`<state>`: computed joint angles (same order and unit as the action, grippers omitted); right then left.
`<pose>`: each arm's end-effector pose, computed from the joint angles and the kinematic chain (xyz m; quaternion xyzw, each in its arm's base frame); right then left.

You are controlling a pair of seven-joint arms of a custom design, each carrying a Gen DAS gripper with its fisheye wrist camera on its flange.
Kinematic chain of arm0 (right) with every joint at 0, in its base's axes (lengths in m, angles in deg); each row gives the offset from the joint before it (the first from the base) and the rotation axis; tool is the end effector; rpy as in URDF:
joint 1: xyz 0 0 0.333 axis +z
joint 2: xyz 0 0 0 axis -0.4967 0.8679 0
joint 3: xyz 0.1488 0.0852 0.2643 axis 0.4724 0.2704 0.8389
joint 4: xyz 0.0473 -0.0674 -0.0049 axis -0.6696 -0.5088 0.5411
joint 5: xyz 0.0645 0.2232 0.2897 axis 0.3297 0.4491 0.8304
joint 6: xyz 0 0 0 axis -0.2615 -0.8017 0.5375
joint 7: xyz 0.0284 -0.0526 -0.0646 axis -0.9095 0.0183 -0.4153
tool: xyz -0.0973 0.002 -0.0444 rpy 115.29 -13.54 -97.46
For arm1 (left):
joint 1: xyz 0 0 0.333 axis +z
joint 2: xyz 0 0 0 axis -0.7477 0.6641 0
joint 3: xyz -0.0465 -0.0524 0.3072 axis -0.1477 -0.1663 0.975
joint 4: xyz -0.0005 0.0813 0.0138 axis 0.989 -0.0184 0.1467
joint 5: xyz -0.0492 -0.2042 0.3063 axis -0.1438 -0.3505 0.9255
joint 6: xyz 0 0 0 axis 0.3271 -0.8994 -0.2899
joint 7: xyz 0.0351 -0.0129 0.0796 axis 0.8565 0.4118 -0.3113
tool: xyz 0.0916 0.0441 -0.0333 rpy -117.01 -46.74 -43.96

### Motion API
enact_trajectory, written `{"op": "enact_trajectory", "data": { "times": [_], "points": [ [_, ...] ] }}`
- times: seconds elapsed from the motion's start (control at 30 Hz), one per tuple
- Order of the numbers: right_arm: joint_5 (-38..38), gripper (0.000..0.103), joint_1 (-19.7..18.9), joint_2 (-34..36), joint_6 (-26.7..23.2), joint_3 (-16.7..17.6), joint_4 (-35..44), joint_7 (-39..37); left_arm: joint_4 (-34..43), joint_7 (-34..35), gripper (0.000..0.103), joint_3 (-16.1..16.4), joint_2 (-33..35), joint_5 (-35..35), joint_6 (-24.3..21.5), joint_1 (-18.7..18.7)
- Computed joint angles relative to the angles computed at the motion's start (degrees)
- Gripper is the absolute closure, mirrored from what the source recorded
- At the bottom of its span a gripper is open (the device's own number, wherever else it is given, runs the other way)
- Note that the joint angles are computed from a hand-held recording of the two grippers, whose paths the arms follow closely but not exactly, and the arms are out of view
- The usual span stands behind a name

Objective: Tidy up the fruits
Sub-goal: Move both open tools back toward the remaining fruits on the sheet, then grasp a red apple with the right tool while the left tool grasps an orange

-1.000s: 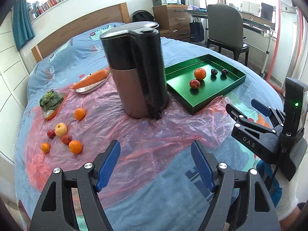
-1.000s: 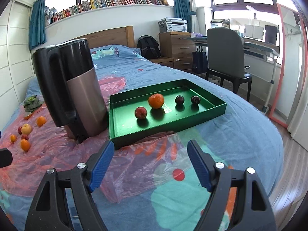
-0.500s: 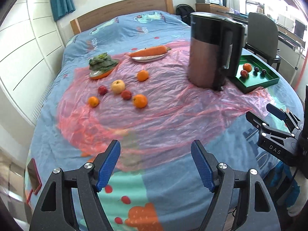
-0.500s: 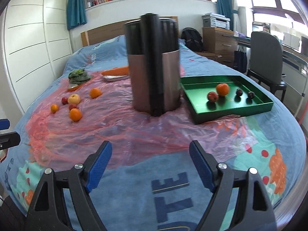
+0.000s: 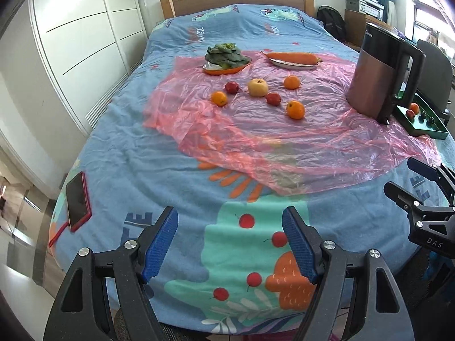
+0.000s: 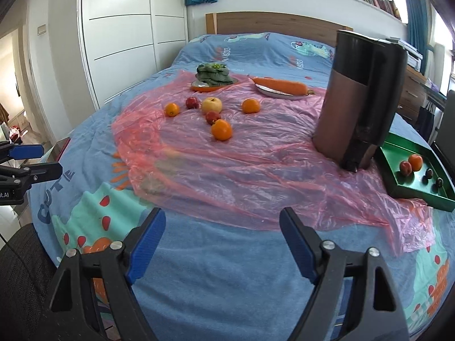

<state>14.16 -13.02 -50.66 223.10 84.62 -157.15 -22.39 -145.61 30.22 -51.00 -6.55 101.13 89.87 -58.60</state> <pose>0.4437 0.0887 0.4840 -0.7500 0.5187 -0.2128 0.3510 0.4341 -0.1713 0.5268 -0.6543 0.6811 -0.1805 0.2746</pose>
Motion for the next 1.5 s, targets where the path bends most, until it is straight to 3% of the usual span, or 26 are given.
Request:
{"op": "enact_trajectory", "data": {
  "times": [0.2, 0.43, 0.63, 0.87, 1.1, 1.3, 1.5],
  "points": [
    [-5.2, 0.0, -2.7, 2.5, -2.9, 2.3, 1.7, 4.9, -1.0, 1.8, 0.032, 1.7, 2.2, -2.0, 1.8, 0.5],
    [-6.5, 0.0, -2.5, 10.2, -5.9, 1.6, 11.0, 6.5, 3.8, 4.7, 0.032, 3.3, 8.1, -4.6, 6.4, 2.6],
    [-6.1, 0.0, -2.4, 20.4, -7.7, 1.9, 23.8, 6.8, 17.0, 8.7, 0.032, 3.3, 19.6, -6.0, 8.3, 5.4],
    [-8.8, 0.0, -3.0, 32.0, -10.6, 2.3, 38.4, 9.6, 35.7, 9.3, 0.032, 2.3, 34.6, -5.3, 7.2, 7.8],
    [-9.1, 0.0, -4.7, 40.5, -14.4, 3.2, 49.9, 8.8, 45.3, 8.5, 0.032, 2.4, 43.2, -4.1, 5.5, 7.2],
    [-10.0, 0.019, -6.2, 48.6, -22.7, 3.9, 62.2, 8.5, 51.5, 7.7, 0.033, 2.7, 48.6, -3.8, 2.9, 6.9],
    [-10.8, 0.026, -6.7, 54.3, -28.1, 4.4, 70.0, 8.6, 55.7, 8.1, 0.033, 2.6, 52.3, -4.7, 1.5, 7.1]
  ]
}}
